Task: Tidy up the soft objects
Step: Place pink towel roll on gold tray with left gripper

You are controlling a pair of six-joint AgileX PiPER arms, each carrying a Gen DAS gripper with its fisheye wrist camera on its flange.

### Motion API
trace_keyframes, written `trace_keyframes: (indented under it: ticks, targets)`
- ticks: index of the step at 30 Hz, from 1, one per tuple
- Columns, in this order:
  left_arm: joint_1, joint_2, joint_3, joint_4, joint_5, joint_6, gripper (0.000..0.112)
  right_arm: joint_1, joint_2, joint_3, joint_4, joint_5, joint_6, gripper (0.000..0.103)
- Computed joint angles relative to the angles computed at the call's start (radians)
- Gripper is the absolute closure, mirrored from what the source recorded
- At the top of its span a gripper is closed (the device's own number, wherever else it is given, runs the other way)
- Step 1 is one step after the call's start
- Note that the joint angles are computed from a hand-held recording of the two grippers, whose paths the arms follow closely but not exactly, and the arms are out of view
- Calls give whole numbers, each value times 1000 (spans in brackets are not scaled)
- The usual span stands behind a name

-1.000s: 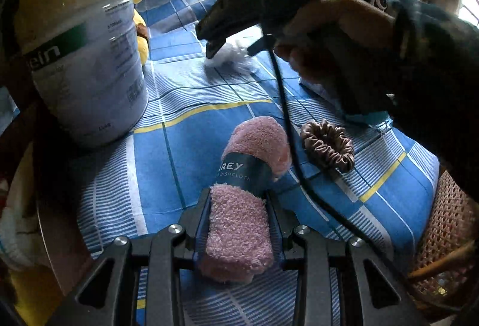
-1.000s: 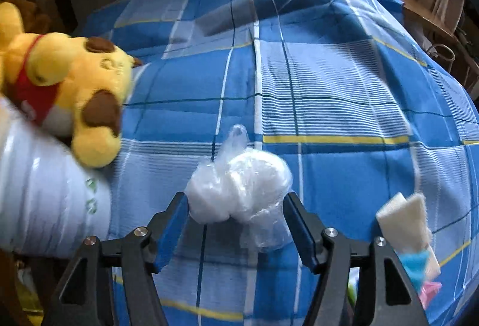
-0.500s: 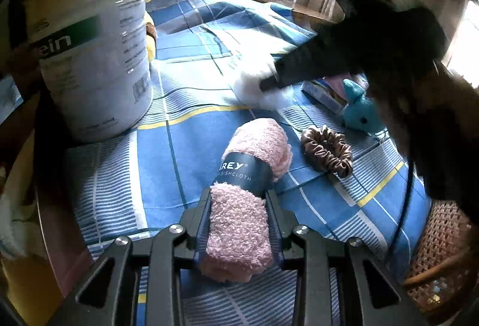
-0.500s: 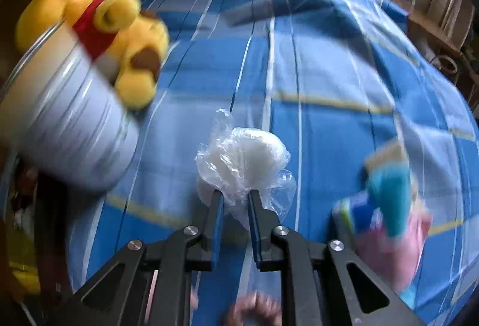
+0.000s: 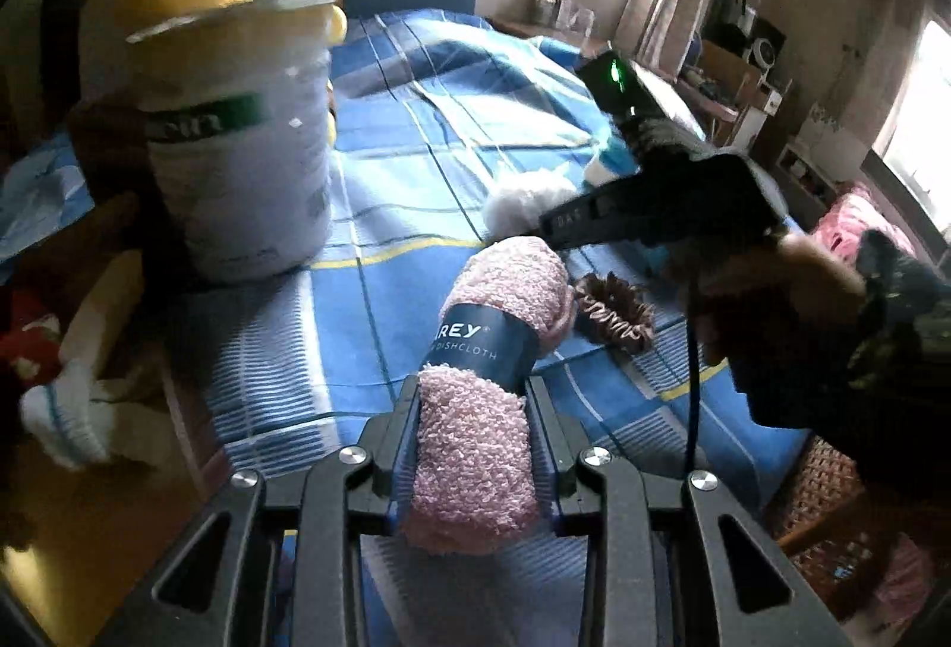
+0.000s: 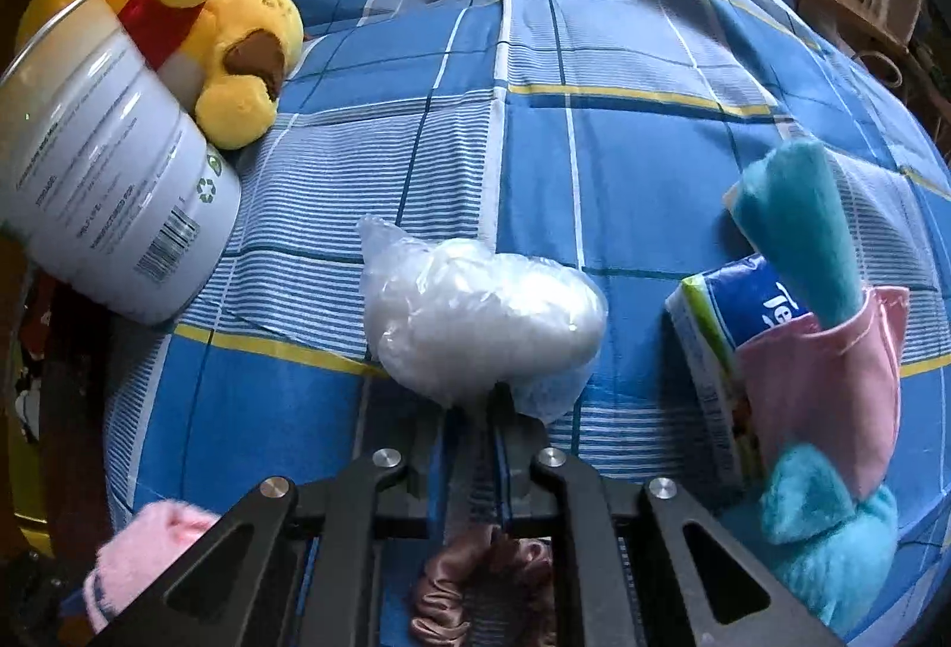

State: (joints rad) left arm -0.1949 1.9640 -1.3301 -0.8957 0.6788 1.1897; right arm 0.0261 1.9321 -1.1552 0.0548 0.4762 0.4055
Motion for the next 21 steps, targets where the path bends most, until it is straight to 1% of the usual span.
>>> trace_keyframes:
  ticks: [4,9,13,15,17,19,21]
  targets:
    - [54,-17,-17,-18,59,-21,80,-42,-8,28,148,-32,-138,91]
    - [123,-39,-33,-28,87,-48,80,-25,-15,31,90,-32,-89,91]
    - [225,-42,-74,-33,109,-100,79,10,-16,31,-7,-29,-4,92]
    - [274,-28,-110,-20,105,-145,79,23,-18,30,-61,-22,35,92]
    - [323,1,-164,22,95,-228,79,33,-14,25,-102,-19,64,92]
    - [372,58,-243,85,102,-347,79,39,-11,23,-130,-17,83,92]
    - [412,130,-337,169,126,-475,79,42,-12,23,-148,-16,95,92]
